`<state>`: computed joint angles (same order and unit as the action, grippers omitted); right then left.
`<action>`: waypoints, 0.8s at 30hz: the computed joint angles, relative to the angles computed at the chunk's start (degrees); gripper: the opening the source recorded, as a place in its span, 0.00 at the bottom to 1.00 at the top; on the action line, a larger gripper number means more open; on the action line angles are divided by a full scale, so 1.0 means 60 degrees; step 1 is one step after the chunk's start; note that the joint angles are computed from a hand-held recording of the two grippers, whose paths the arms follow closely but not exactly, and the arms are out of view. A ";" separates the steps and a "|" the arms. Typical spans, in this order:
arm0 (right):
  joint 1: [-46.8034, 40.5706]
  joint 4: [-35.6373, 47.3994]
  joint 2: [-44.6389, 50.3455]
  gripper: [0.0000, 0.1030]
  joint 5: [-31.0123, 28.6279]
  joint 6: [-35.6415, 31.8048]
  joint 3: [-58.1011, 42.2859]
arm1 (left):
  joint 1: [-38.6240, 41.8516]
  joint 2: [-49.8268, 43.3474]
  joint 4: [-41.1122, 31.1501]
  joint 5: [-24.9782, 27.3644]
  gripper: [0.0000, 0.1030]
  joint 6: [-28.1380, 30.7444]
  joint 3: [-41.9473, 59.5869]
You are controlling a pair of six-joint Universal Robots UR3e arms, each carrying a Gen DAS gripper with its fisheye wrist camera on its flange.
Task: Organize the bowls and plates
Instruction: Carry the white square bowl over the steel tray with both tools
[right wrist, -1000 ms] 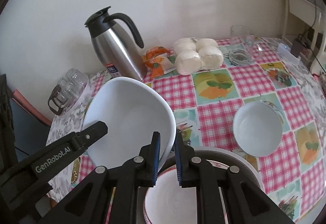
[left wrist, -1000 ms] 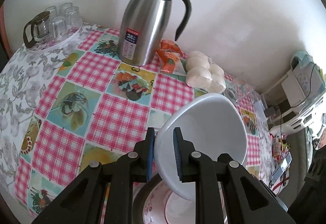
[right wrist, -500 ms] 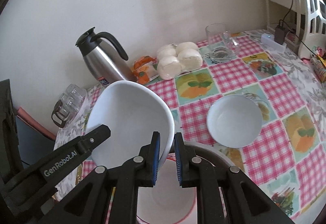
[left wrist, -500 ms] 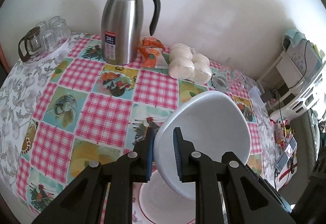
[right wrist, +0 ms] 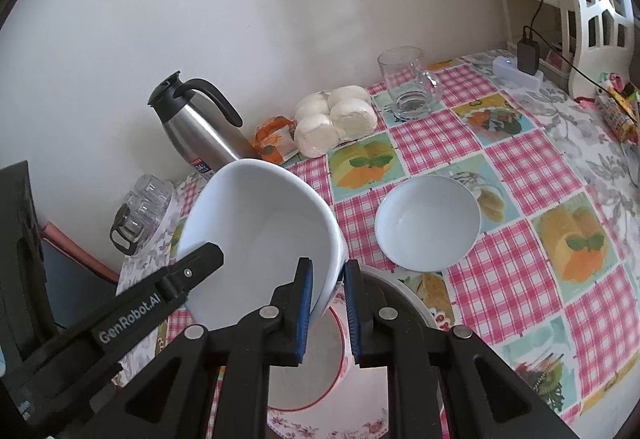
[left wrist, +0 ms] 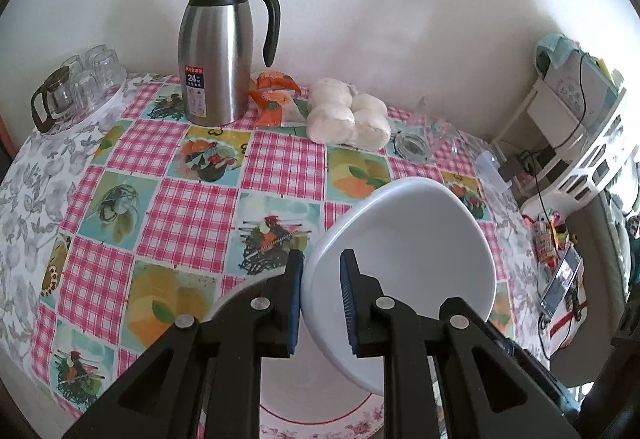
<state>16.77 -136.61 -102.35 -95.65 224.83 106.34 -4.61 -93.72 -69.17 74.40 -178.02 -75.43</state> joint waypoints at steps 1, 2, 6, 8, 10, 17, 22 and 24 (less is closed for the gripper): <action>0.0016 0.0018 -0.0079 0.17 0.0002 0.0025 0.0080 | -0.0001 0.0038 -0.0007 0.0004 0.18 0.0012 -0.0070; 0.0038 0.0028 -0.0122 0.17 0.0000 0.0042 0.0139 | 0.0006 0.0101 -0.0024 0.0000 0.18 0.0038 -0.0164; 0.0066 0.0084 -0.0228 0.17 0.0149 0.0123 0.0374 | 0.0018 0.0297 -0.0162 0.0064 0.18 0.0105 -0.0445; 0.0152 0.0098 -0.0206 0.17 0.0173 0.0176 0.0434 | 0.0036 0.0402 -0.0235 0.0148 0.18 0.0160 -0.0572; 0.0309 0.0149 -0.0132 0.17 0.0112 0.0203 0.0389 | 0.0074 0.0528 -0.0294 0.0242 0.18 0.0187 -0.0689; 0.0796 0.0147 0.0201 0.17 0.0028 0.0347 0.0213 | 0.0348 0.0903 -0.0491 0.0315 0.18 0.0357 -0.0993; 0.1163 0.0207 0.0621 0.19 -0.0049 0.0473 -0.0005 | 0.0451 0.0993 -0.0607 0.0494 0.19 0.0408 -0.1085; 0.1165 0.0166 0.0678 0.19 0.0025 0.0493 -0.0004 | 0.0514 0.1039 -0.0671 0.0478 0.19 0.0436 -0.1124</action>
<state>23.76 -135.61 -98.28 -95.50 227.79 106.31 -1.53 -87.48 -73.19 77.26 -175.40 -82.17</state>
